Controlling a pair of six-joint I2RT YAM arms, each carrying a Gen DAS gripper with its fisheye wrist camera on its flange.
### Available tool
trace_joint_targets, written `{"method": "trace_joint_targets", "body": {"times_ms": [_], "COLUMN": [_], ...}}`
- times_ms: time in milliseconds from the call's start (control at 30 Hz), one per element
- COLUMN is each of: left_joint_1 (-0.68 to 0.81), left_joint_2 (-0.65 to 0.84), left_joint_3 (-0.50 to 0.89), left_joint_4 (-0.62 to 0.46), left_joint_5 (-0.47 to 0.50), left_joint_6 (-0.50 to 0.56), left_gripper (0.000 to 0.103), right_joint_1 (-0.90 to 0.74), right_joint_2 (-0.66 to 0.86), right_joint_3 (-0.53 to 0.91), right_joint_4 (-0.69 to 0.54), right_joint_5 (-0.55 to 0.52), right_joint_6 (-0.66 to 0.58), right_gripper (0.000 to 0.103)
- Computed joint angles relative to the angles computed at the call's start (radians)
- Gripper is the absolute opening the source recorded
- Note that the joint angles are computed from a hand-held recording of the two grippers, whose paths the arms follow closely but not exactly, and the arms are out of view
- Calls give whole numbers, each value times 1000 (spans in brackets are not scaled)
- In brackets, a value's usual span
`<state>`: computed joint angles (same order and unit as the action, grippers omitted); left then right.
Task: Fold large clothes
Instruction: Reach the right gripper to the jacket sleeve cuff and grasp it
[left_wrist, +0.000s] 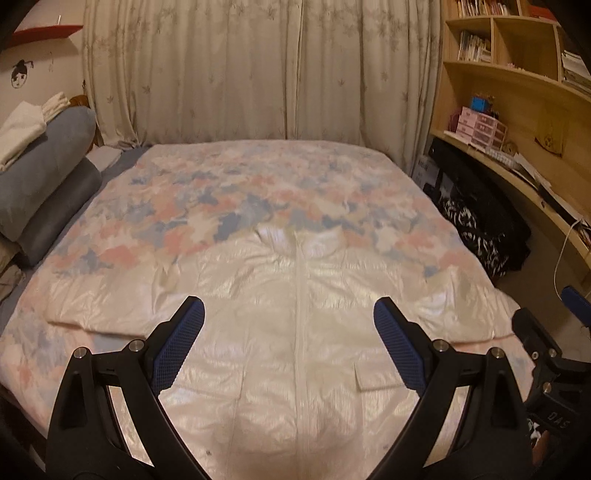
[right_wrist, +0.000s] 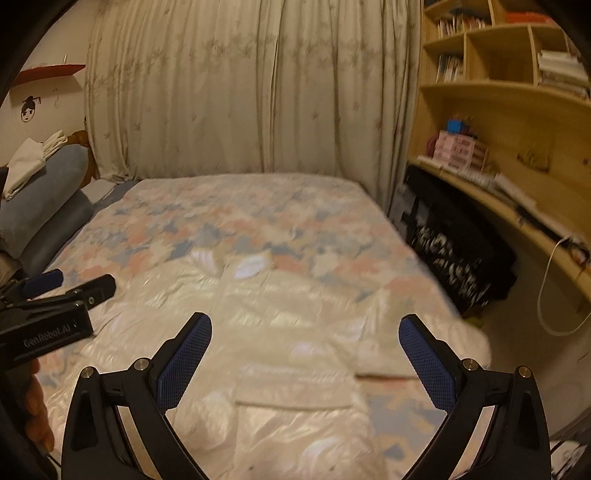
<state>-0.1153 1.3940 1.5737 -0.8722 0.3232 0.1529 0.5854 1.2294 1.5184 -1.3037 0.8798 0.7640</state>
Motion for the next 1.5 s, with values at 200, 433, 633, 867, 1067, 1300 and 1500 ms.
{"method": "trace_joint_targets", "body": {"times_ms": [200,433,633,867,1067,1300,1500], "left_joint_1": [-39,-130,-292,-464,-600,-655,-686], "left_joint_2": [75,145,257,451,640,909,1096], "left_joint_3": [141,252,419,610,644,742,822], "left_joint_4": [22,61,61,71,131,101,115], "left_joint_5": [3,14,-104,-222,-331,-318,-346], "left_joint_6": [-22,-69,-106,-146,-155,-263,-310], "left_gripper": [97,101,101,101,101,101,99], "right_joint_1": [-102,-371,-761,-1200,-1491,-1714,-1907], "right_joint_2": [39,10,18,38,160,431,833], "right_joint_3": [202,353,474,364,149,-59,79], "right_joint_4": [-39,57,108,255,436,671,653], "right_joint_5": [41,-16,-293,-620,-880,-1048,-1207], "right_joint_6": [-154,-432,-669,-797,-824,-825,-777], "right_gripper": [102,102,102,102,102,92,81]}}
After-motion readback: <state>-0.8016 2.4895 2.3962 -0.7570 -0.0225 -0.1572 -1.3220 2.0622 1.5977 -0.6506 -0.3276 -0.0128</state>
